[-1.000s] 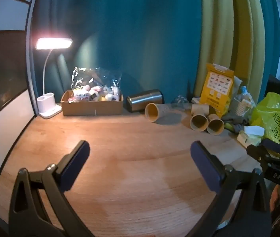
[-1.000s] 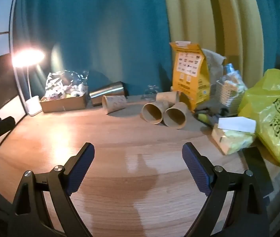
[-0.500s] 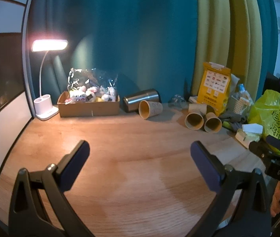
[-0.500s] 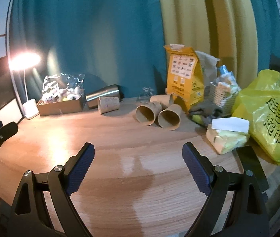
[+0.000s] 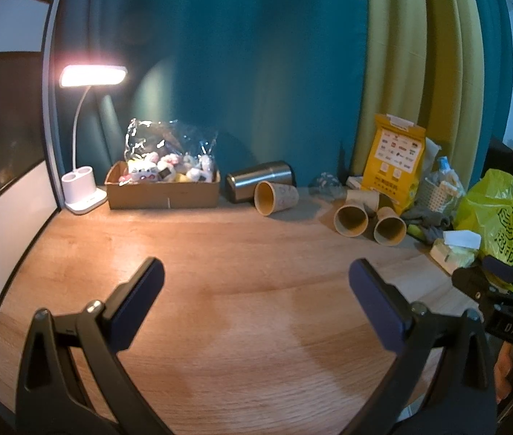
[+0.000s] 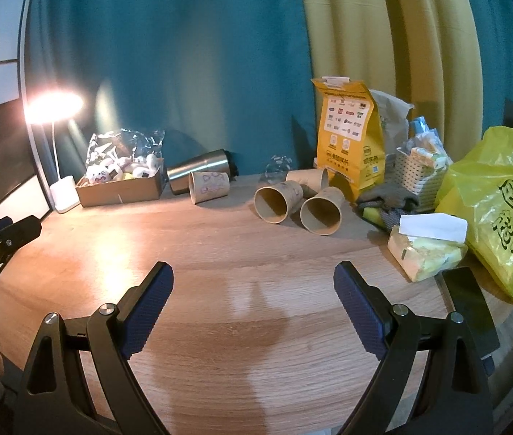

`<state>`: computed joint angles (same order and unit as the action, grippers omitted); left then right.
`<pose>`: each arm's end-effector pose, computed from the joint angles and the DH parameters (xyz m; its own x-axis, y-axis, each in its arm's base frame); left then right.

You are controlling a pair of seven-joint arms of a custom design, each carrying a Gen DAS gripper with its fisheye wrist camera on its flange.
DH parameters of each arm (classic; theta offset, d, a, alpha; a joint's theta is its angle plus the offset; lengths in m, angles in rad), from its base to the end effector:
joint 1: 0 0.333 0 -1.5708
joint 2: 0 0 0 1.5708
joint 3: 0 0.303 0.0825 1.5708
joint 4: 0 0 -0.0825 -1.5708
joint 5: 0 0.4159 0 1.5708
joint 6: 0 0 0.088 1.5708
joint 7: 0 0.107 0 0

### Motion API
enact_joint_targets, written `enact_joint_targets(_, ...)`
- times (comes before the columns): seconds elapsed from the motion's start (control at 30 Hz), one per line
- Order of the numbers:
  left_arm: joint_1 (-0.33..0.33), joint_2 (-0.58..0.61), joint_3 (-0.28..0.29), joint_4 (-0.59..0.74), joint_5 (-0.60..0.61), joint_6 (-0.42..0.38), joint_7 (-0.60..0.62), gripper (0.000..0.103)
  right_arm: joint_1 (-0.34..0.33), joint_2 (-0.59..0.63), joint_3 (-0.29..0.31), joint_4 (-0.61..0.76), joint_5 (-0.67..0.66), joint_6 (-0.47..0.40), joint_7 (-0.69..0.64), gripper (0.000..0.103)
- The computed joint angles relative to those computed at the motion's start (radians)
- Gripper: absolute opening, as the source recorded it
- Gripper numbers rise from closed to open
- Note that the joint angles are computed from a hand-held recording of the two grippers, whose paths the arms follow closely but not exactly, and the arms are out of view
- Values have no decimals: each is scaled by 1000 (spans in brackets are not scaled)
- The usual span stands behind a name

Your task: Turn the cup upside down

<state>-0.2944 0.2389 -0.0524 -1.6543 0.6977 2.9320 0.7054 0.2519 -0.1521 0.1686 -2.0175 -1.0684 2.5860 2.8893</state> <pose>0.6500 -0.2744 0.5625 -0.1424 -0.9839 0.1081 -0.4741 -0.0281 -0.8800 0.5320 0.2608 0.5700 -0.1516 -0.9884 0.0011 -0.4740 0.0717 -0.8776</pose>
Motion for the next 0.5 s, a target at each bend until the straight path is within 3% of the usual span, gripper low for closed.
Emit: enact_joint_targets(0.5, 0, 4, 1, 5, 2, -4, 1, 102, 1, 1, 1, 4, -7, -5, 4, 92)
